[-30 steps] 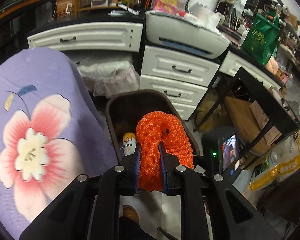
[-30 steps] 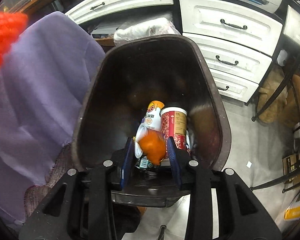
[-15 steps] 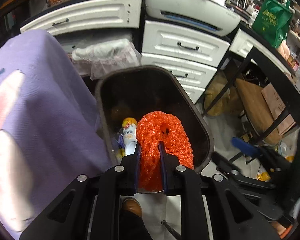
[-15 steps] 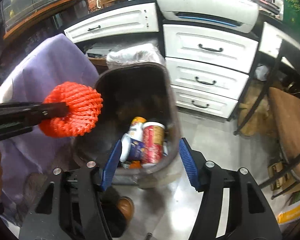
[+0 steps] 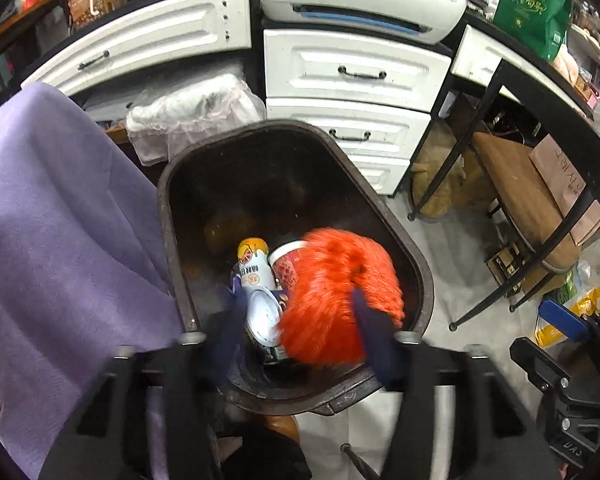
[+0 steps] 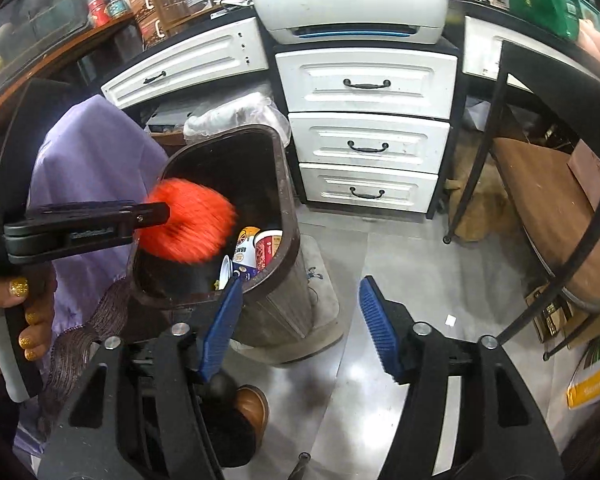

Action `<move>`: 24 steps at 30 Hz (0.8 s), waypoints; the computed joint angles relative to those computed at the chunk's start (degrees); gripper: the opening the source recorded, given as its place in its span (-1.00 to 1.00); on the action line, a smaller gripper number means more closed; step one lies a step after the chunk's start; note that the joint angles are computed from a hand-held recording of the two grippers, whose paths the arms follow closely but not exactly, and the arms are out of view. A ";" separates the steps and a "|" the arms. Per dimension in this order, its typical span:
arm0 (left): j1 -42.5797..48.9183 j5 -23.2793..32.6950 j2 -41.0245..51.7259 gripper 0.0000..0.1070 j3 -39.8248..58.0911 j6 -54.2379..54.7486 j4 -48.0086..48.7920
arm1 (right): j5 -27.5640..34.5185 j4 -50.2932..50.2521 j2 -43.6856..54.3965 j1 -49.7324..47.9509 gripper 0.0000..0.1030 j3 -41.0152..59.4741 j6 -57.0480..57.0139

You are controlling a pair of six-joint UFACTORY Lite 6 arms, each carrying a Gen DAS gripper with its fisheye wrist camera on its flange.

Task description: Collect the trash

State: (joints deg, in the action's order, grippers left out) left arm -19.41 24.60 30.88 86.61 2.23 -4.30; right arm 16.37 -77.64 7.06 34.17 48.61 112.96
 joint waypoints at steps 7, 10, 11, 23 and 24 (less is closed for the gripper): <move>0.98 -3.29 -9.88 0.58 -8.43 2.15 -3.56 | 4.09 2.13 -2.83 3.25 0.50 -1.49 0.51; 0.45 -3.53 -13.51 0.58 -10.66 -3.99 3.51 | 6.21 4.17 -4.12 4.75 0.50 -1.25 -1.03; 0.45 -3.61 -15.69 0.58 -12.20 -4.18 4.03 | 6.44 4.50 -4.85 5.15 0.50 -1.31 -1.18; 6.91 -3.74 -53.00 0.82 -38.93 10.63 -6.64 | 24.16 12.11 -9.32 21.16 0.64 5.46 -4.21; 7.80 -2.86 -56.57 0.82 -40.94 10.80 -5.63 | 28.33 13.26 -8.81 24.19 0.65 7.46 -4.68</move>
State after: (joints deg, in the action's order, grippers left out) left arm -11.60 21.74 -25.70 45.67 13.03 -9.93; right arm 44.70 -64.38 -1.75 58.36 56.07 108.28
